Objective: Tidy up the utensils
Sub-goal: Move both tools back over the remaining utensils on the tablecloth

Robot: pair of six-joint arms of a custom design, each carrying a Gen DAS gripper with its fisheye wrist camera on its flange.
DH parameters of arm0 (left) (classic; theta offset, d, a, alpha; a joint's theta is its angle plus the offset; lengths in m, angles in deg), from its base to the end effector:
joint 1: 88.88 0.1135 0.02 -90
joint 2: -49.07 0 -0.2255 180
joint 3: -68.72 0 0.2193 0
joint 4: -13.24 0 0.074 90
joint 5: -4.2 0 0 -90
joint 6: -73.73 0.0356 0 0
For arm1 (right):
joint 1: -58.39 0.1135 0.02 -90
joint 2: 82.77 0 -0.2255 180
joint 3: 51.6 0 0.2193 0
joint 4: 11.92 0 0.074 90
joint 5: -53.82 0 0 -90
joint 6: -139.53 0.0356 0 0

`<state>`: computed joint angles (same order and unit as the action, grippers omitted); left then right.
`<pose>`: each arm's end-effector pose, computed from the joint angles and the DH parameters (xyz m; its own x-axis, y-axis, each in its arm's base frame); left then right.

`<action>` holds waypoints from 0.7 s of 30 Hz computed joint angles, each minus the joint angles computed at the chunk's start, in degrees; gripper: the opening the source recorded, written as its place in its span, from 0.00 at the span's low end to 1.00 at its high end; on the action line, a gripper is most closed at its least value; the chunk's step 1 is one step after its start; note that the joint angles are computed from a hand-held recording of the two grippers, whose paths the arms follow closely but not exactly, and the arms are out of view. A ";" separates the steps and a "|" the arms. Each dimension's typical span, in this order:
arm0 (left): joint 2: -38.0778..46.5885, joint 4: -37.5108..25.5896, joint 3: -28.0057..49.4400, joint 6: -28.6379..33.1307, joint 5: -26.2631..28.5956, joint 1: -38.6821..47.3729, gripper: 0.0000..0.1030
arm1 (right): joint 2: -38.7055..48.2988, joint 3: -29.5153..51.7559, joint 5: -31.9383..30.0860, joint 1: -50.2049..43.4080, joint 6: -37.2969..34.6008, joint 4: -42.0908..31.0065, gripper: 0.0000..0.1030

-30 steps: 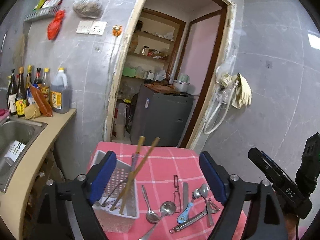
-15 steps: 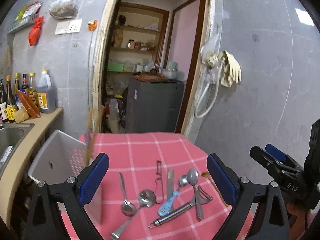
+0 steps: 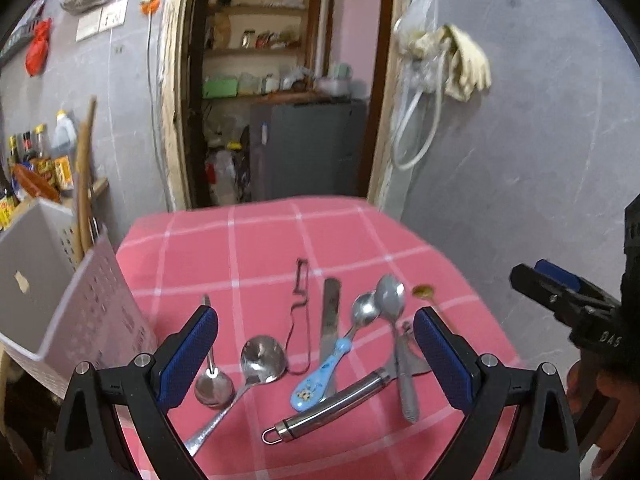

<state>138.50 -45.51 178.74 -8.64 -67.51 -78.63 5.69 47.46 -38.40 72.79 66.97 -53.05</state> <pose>0.3049 0.0438 0.3495 -0.5928 0.0209 -0.8051 0.1539 0.9842 -0.0878 0.3134 0.0819 0.3236 -0.5536 0.1671 -0.8159 -0.1204 0.9533 0.2769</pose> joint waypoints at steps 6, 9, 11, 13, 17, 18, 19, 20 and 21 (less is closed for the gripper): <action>4.18 0.25 -0.65 -1.66 -3.81 -0.92 0.93 | 7.44 1.13 -7.46 -2.77 -0.09 1.07 0.92; 6.79 -0.30 0.33 -2.45 -5.93 -1.78 0.83 | 11.89 3.55 -10.06 -3.39 -0.33 0.13 0.77; 8.31 -0.58 0.94 -2.92 -7.36 -2.38 0.79 | 15.09 5.87 -11.92 -3.61 -0.39 -0.77 0.65; 9.95 -0.93 1.72 -3.44 -9.02 -2.91 0.75 | 17.89 8.10 -13.48 -3.65 -0.77 -1.95 0.57; 13.44 -2.93 4.94 -4.18 -12.17 -3.81 0.64 | 21.94 11.86 -15.43 -3.44 -2.15 -3.31 0.46; 14.62 -3.90 6.28 -4.36 -13.39 -4.08 0.60 | 23.34 13.73 -15.65 -3.30 -2.53 -4.51 0.45; 16.01 -5.01 7.95 -4.65 -14.39 -4.27 0.58 | 24.42 15.38 -15.65 -3.20 -2.93 -5.74 0.44; 17.05 -5.84 9.16 -5.02 -14.92 -4.26 0.53 | 25.56 17.29 -15.75 -3.09 -3.43 -7.24 0.44; 18.43 -6.97 10.82 -5.42 -15.34 -4.12 0.50 | 26.58 19.09 -15.76 -2.94 -4.14 -8.70 0.44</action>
<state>156.94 -52.48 189.56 -14.06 -82.86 -82.75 32.27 66.55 -54.16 69.85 62.83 -61.75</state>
